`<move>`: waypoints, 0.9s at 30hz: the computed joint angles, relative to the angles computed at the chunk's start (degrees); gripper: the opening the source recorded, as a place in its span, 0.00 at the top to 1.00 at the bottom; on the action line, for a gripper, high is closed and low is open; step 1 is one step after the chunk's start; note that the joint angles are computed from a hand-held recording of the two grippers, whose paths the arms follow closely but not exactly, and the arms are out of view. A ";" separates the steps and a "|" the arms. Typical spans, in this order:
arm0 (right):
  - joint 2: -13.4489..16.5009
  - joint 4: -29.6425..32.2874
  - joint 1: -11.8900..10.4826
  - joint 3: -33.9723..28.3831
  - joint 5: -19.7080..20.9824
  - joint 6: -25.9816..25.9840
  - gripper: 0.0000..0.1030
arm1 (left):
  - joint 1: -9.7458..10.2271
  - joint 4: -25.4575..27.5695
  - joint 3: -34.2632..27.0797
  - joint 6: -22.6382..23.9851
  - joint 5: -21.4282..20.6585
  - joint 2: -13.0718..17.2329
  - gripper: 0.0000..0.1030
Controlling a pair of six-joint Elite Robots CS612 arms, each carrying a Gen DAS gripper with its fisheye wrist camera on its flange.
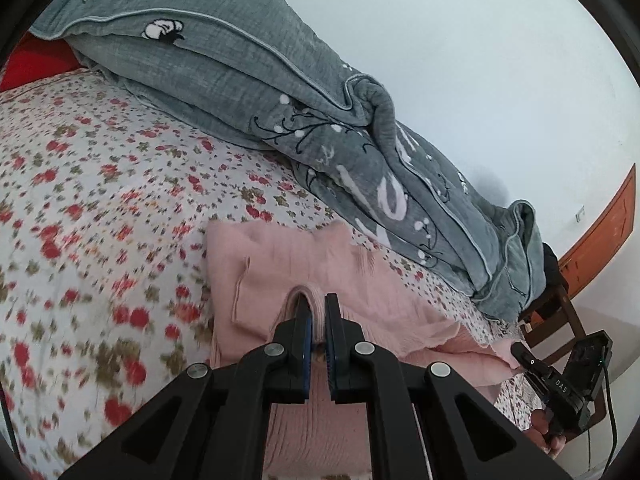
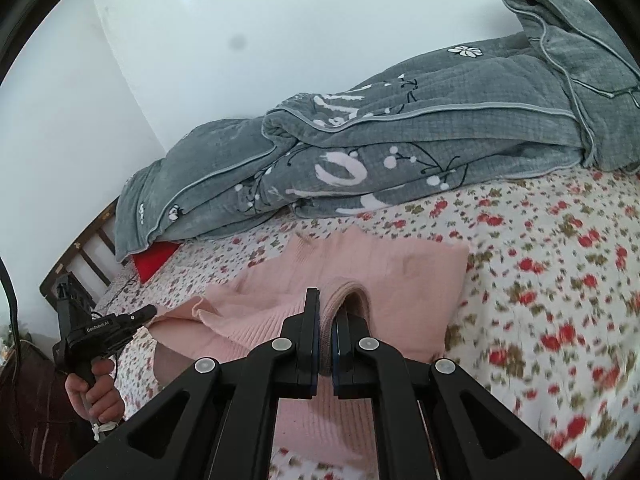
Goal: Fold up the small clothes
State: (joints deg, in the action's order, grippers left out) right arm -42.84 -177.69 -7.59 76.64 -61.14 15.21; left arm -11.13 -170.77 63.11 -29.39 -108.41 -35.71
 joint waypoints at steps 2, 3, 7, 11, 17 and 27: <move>1.25 1.60 0.10 -2.40 -0.34 -0.37 0.96 | 0.03 2.21 -3.07 0.03 -0.05 1.41 0.94; 1.98 2.50 0.15 -3.80 -0.46 -0.78 0.96 | 0.00 3.78 -5.06 0.21 0.20 2.28 0.94; 4.69 6.82 0.36 -9.16 -1.55 -1.16 0.96 | -0.14 7.43 -11.53 0.64 1.23 5.40 0.94; 7.92 11.94 0.69 -15.38 -3.56 -1.93 0.96 | -0.30 12.12 -18.89 0.72 2.12 9.34 0.94; 13.84 22.09 1.54 -25.45 -7.88 -4.28 0.95 | -0.62 24.68 -31.77 2.20 3.18 16.22 0.92; 16.48 15.98 0.13 -25.88 -6.96 3.18 0.47 | 0.98 18.66 -34.45 -2.31 -2.14 20.26 0.38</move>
State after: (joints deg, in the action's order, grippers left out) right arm -26.37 -161.71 -7.46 50.76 -68.10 18.40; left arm -10.15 -152.11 28.66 -31.70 -110.55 -15.45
